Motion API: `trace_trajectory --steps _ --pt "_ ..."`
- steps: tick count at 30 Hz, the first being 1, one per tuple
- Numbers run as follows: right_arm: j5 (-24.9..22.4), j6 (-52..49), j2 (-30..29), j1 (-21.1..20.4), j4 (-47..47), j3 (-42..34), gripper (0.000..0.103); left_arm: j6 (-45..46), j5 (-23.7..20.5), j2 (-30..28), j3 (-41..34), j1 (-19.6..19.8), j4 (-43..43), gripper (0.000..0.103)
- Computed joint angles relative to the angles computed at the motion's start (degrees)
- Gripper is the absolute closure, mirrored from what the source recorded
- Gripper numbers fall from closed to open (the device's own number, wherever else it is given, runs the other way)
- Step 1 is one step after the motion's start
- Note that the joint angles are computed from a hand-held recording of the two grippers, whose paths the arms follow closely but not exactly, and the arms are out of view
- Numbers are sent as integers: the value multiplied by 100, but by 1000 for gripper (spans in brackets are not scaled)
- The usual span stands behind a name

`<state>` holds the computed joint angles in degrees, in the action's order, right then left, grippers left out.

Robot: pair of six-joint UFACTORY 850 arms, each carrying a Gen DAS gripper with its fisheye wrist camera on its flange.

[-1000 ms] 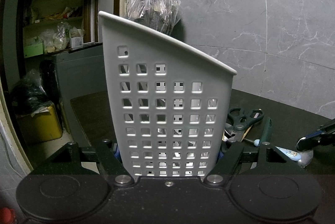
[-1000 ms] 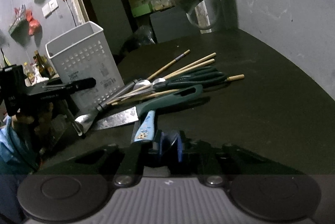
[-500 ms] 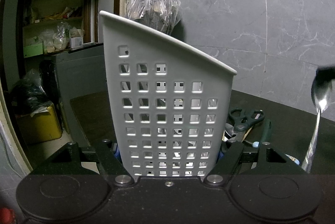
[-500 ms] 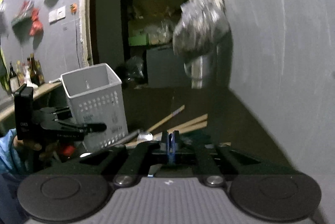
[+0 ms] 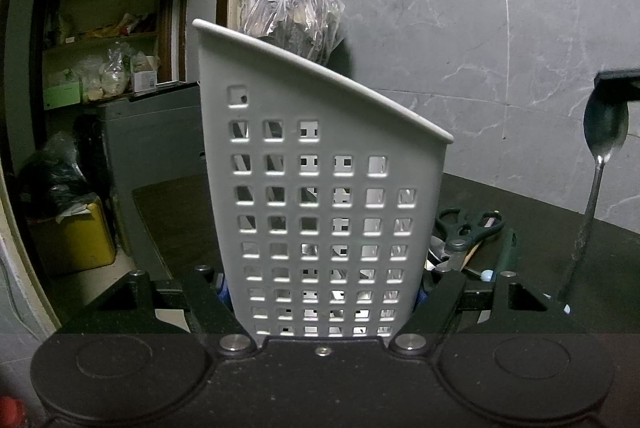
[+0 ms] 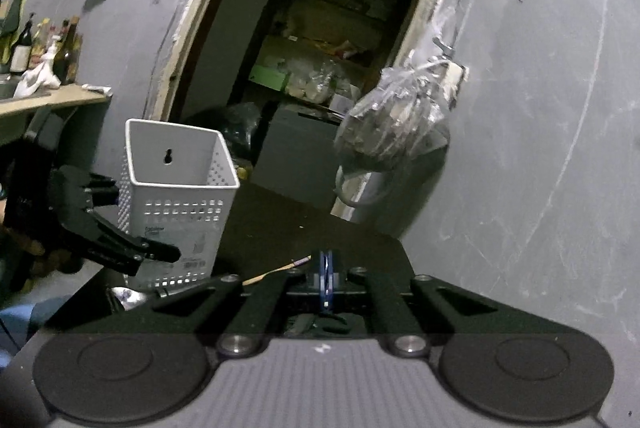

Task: Organize utensils
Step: 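Carry the spoon over the white caddy and open the right tool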

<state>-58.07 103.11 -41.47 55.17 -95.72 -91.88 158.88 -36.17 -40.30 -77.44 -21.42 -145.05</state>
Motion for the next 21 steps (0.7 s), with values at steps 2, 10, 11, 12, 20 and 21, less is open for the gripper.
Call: trace_trajectory --steps 2,10,11,12,20,21 --pt "-18 -131 -41 20 -77 -82 102 7 -4 0 2 1 -7 28" --pt "-217 -587 -140 -17 -956 -504 102 1 0 1 1 0 -4 28" --pt "-225 -646 -172 -41 -1121 -597 102 2 -2 1 2 0 -5 28" --pt "-208 -682 -205 -66 -1289 -691 102 9 8 1 -2 -9 -19 28" --pt "401 -627 -619 -291 -2542 -1626 101 1 9 -7 -12 0 -20 28" --pt "545 -585 -717 -325 -2659 -1794 101 0 16 -10 -19 -6 -26 28"
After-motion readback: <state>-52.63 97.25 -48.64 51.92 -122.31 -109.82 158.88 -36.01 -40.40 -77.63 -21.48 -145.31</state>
